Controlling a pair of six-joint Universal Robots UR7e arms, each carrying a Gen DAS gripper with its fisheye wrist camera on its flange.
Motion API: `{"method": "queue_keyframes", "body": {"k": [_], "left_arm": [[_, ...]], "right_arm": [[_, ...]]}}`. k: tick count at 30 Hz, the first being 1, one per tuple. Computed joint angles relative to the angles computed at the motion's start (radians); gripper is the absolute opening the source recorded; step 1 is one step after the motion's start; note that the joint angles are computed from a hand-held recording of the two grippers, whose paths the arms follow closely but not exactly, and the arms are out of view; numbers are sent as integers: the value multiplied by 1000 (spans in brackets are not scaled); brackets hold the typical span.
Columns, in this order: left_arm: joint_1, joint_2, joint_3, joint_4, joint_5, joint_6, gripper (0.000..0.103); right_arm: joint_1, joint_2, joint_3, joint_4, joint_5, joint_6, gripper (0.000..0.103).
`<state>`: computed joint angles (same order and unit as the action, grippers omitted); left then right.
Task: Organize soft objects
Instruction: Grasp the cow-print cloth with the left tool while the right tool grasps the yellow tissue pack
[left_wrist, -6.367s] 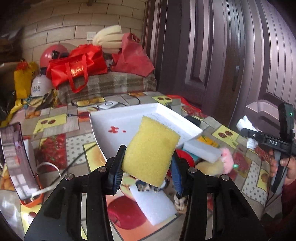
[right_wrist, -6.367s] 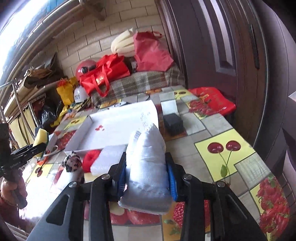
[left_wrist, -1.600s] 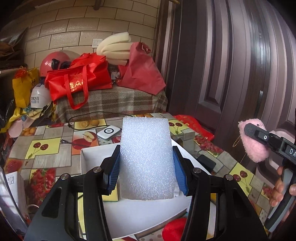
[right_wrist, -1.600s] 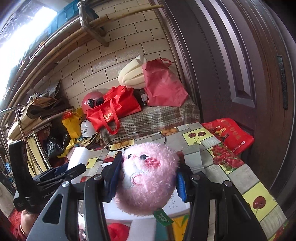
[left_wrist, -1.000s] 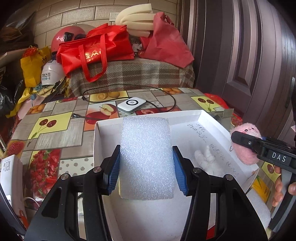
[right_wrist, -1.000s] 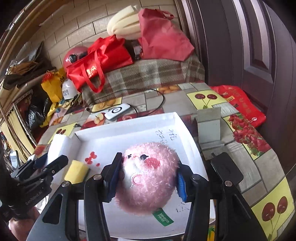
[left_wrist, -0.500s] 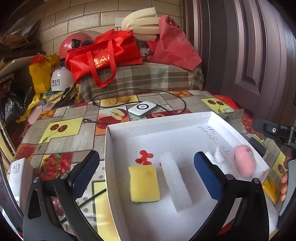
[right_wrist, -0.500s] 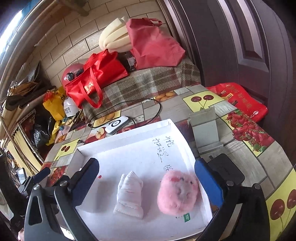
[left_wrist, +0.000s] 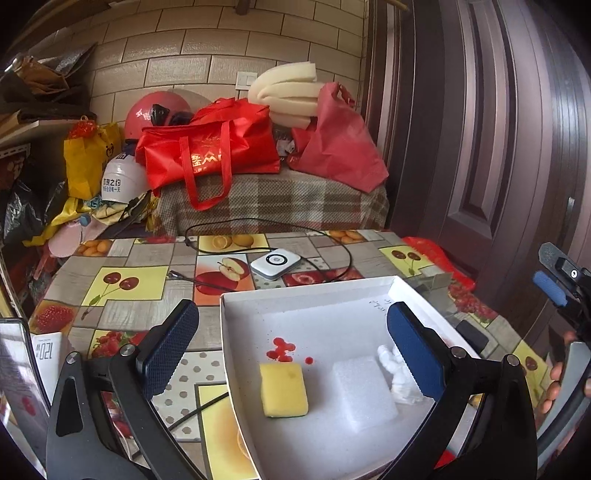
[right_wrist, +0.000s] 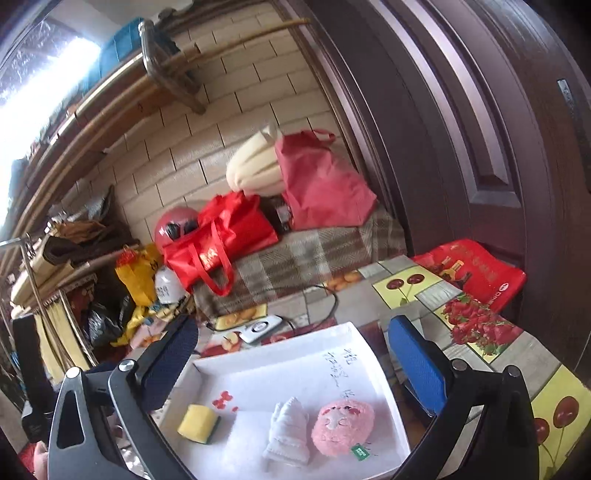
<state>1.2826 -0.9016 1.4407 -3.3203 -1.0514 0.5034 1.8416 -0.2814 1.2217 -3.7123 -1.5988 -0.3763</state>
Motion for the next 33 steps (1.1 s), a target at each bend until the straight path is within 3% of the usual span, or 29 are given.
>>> {"method": "queue_keyframes", "body": {"k": [4, 8, 11, 13, 17, 20, 21, 25, 33], "left_arm": [[2, -74, 81, 41, -65, -4, 103], [17, -147, 209, 24, -103, 31, 103], [39, -185, 293, 23, -124, 31, 103], [54, -202, 326, 62, -127, 9, 103], [64, -206, 324, 239, -127, -26, 103], [53, -201, 335, 291, -123, 1, 101], [52, -201, 339, 304, -126, 8, 95], [48, -188, 337, 375, -115, 16, 78], [45, -139, 290, 481, -63, -8, 66]], "right_arm": [[-4, -47, 85, -45, 1, 12, 103], [-10, -97, 183, -60, -59, -65, 103], [-7, -110, 222, -61, -194, -152, 103], [-3, -107, 216, -1, -323, -197, 103], [-16, -94, 185, 160, -450, -202, 102], [-33, -85, 156, 253, -450, -153, 81], [-38, -83, 150, 274, -445, -146, 74], [-46, -71, 133, 335, -440, -146, 73], [-39, -45, 98, 381, -456, -159, 71]]}}
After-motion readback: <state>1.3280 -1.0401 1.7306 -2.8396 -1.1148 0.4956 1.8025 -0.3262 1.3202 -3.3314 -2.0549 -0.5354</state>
